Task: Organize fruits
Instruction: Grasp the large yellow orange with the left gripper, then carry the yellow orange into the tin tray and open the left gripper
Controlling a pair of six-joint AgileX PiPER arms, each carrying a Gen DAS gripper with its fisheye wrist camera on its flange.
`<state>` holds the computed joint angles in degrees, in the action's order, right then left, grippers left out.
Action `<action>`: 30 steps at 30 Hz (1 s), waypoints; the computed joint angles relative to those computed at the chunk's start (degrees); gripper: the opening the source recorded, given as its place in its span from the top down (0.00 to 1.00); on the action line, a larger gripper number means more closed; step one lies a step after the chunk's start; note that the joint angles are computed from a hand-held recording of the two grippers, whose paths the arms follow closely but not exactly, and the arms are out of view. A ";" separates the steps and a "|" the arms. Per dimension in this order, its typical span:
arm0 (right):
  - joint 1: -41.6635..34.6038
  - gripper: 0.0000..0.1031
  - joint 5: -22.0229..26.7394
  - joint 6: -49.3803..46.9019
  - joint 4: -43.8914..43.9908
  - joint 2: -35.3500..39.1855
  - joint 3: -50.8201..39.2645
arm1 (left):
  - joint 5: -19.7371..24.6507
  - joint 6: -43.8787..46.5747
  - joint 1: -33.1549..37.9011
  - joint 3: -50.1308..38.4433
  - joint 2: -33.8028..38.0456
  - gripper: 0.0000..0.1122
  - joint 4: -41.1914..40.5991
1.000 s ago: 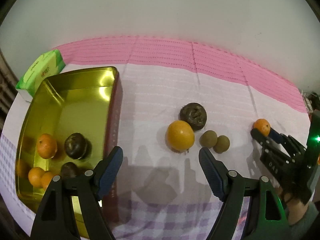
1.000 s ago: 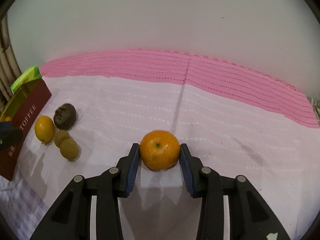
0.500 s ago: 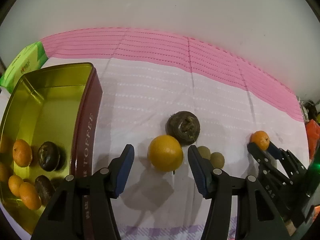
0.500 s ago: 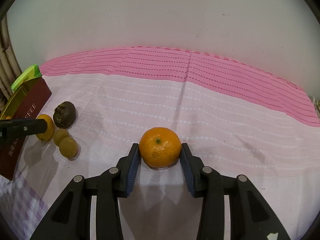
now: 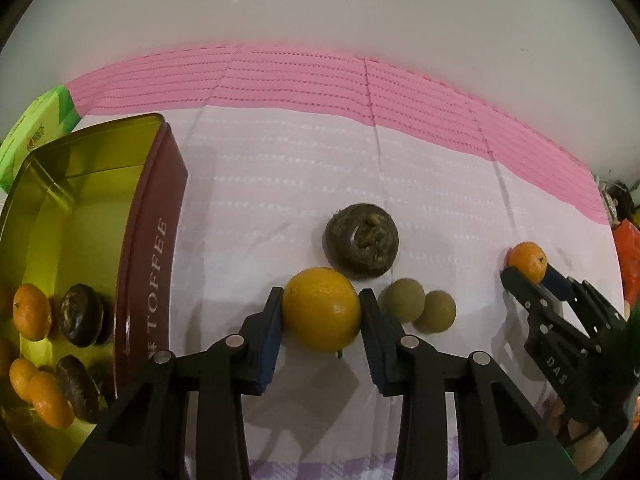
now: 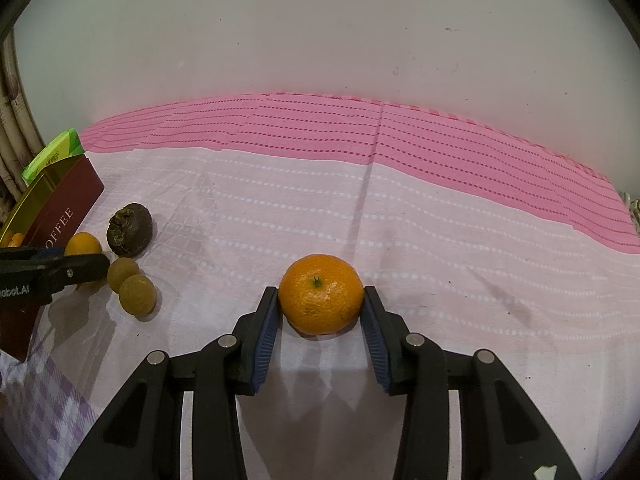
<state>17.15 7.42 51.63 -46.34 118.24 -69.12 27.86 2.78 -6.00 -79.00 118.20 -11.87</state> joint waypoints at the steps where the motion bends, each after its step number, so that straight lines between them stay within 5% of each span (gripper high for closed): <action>1: -0.04 0.61 -0.02 -0.02 -0.01 -0.04 0.06 | 0.00 0.25 -0.02 0.45 -0.42 0.67 -0.24; 13: -0.08 0.61 -0.02 0.99 -1.04 -0.34 0.45 | -0.99 9.76 1.65 9.43 -10.71 0.67 -7.31; 30: 0.01 0.61 0.04 0.93 -0.89 -0.32 0.36 | -0.15 18.08 18.95 22.51 -23.08 0.67 -7.01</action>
